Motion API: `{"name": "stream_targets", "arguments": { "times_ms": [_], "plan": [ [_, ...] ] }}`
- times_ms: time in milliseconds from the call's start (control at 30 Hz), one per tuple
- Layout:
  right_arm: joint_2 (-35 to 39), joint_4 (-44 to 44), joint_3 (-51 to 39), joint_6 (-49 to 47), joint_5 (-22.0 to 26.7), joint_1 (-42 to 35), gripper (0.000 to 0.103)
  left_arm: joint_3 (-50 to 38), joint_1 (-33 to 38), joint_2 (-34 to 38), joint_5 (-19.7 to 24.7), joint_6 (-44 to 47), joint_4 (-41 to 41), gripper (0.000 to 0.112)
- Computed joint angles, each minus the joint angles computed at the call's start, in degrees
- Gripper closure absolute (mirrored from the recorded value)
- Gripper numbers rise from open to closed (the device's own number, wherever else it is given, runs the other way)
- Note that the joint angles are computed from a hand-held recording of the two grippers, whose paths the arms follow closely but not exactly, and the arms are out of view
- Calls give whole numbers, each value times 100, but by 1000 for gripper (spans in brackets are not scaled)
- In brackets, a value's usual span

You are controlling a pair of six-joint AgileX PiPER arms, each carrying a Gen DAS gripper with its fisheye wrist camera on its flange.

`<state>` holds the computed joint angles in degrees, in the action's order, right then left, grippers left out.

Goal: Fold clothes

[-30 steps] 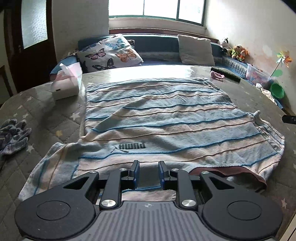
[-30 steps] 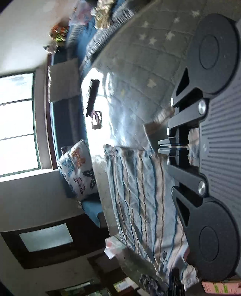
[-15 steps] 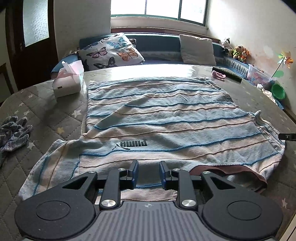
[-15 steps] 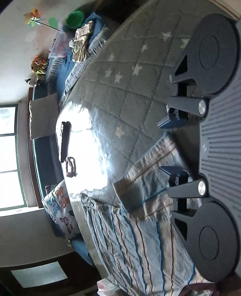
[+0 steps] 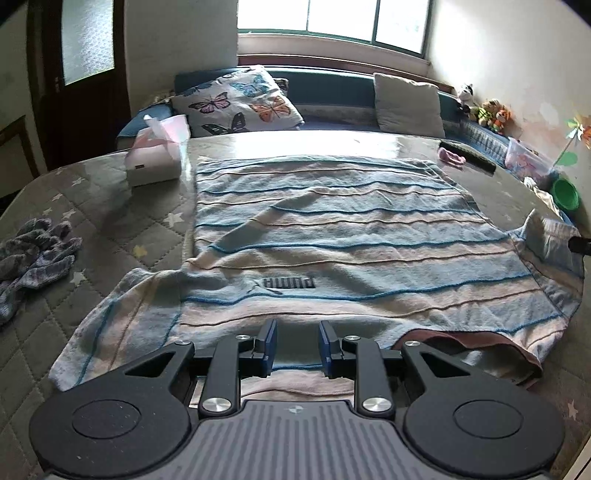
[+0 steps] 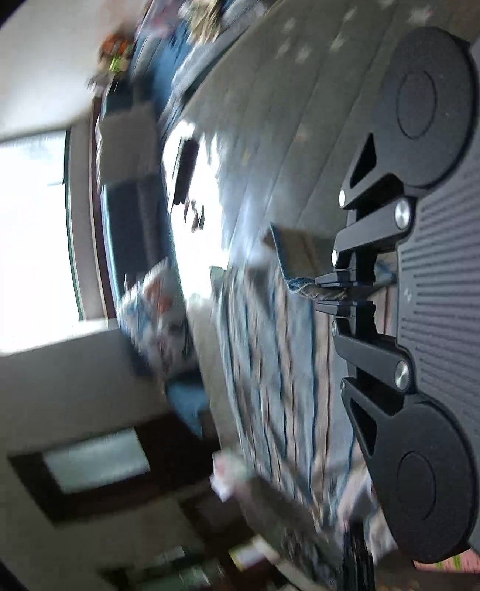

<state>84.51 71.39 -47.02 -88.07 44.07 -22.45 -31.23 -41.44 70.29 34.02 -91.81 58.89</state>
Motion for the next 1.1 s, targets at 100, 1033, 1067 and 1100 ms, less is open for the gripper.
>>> {"name": "stream_targets", "arguments": {
  "times_ms": [100,1033,1067,1100],
  "plan": [
    [-25,-70,-56,44,130,476,97,119,18,-165,118,-95,11,86],
    [1257,-1399,-826,755,-1548,1877,71,1265,2028,-1721,383,141,-780,85],
    [1238,-1347,-779,672,-1624,1914,71,1307,2142,-1801,310,175,-831,85],
    [1217,-1300,-738,603,-1688,1948,71,1351,2204,-1913,260,201,-890,85]
  ]
}}
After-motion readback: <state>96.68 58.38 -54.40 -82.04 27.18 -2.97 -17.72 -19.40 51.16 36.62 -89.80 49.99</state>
